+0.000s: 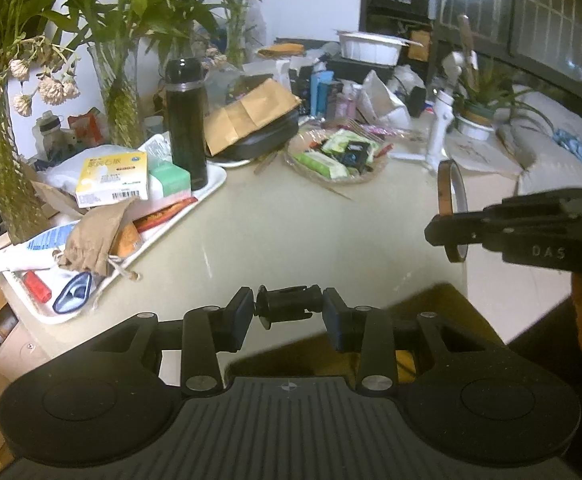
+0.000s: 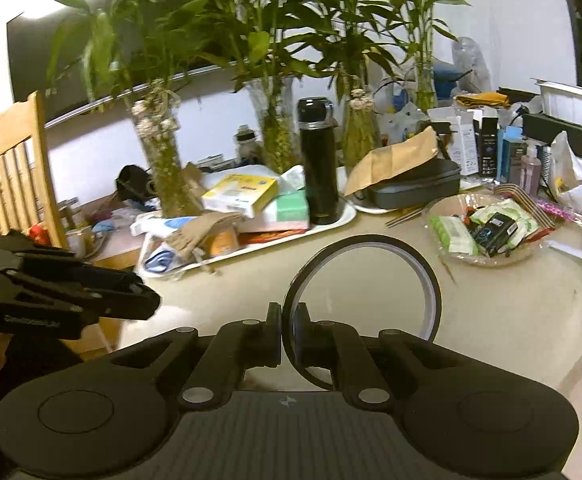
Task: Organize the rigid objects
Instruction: 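Carry the tape ring with the right tool while the left tool carries the connector to the box, then open both tools to drop the tape ring and connector into the box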
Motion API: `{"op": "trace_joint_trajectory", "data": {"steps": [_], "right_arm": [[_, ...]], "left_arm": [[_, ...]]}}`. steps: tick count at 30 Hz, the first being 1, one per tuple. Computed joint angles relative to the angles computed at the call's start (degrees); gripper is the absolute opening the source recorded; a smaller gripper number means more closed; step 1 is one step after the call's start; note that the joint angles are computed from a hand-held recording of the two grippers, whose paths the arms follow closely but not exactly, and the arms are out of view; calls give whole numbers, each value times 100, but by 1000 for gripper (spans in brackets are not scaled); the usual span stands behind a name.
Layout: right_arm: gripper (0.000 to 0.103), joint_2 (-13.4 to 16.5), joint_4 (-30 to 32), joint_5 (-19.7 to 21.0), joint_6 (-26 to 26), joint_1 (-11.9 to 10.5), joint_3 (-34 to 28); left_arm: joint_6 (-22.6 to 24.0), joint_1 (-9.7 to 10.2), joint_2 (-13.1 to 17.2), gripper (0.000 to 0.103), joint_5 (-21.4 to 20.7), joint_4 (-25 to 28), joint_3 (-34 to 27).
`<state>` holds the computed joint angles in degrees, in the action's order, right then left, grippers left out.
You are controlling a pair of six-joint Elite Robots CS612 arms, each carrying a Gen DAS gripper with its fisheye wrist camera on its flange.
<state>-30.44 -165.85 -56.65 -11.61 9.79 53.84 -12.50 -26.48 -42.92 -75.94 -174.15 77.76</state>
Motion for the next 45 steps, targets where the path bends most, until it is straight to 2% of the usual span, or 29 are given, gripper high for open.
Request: {"op": "trace_joint_trajectory", "data": {"steps": [7, 13, 15, 17, 23, 29, 32, 33, 34, 35, 36, 37, 39, 43, 45], "right_arm": [[8, -332, 127, 37, -395, 6, 471], [8, -501, 538, -58, -770, 42, 664], [8, -542, 694, -83, -856, 51, 714], [9, -569, 824, -176, -913, 70, 740], [8, -602, 1298, -403, -999, 113, 647], [9, -573, 2233, -406, -1142, 150, 251], [11, -447, 3225, -288, -1352, 165, -181], [20, -411, 3339, -322, -1355, 176, -254], [38, -392, 3392, -393, -1392, 191, -286], [48, -396, 3341, -435, -1436, 203, -259], [66, -416, 3222, -456, -1444, 212, -193], [78, -438, 3115, -452, -1427, 214, -126], [86, -480, 2988, -410, -1373, 213, -21], [95, -544, 2708, -455, -1279, 221, 140], [97, -573, 2496, -540, -1194, 225, 226]], "left_arm": [[107, -98, -155, 38, 1, 246, 280], [-42, -76, -237, 39, -290, 623, 409], [-112, -88, -276, 43, -297, 593, 500], [-160, -115, -312, 56, -249, 483, 603], [-355, -142, -377, 56, -248, 142, 822], [-506, -155, -381, 56, -106, -69, 905], [-594, -155, -385, 56, -63, -161, 945], [-621, -154, -384, 56, -52, -176, 952], [-640, -154, -386, 56, -38, -184, 961], [-652, -153, -385, 56, -25, -187, 962], [-663, -155, -387, 56, -6, -197, 968], [-672, -157, -390, 56, 8, -208, 976], [-685, -157, -393, 56, 30, -221, 988], [-721, -169, -395, 58, 105, -173, 984], [-730, -170, -394, 63, 129, -170, 981]]}}
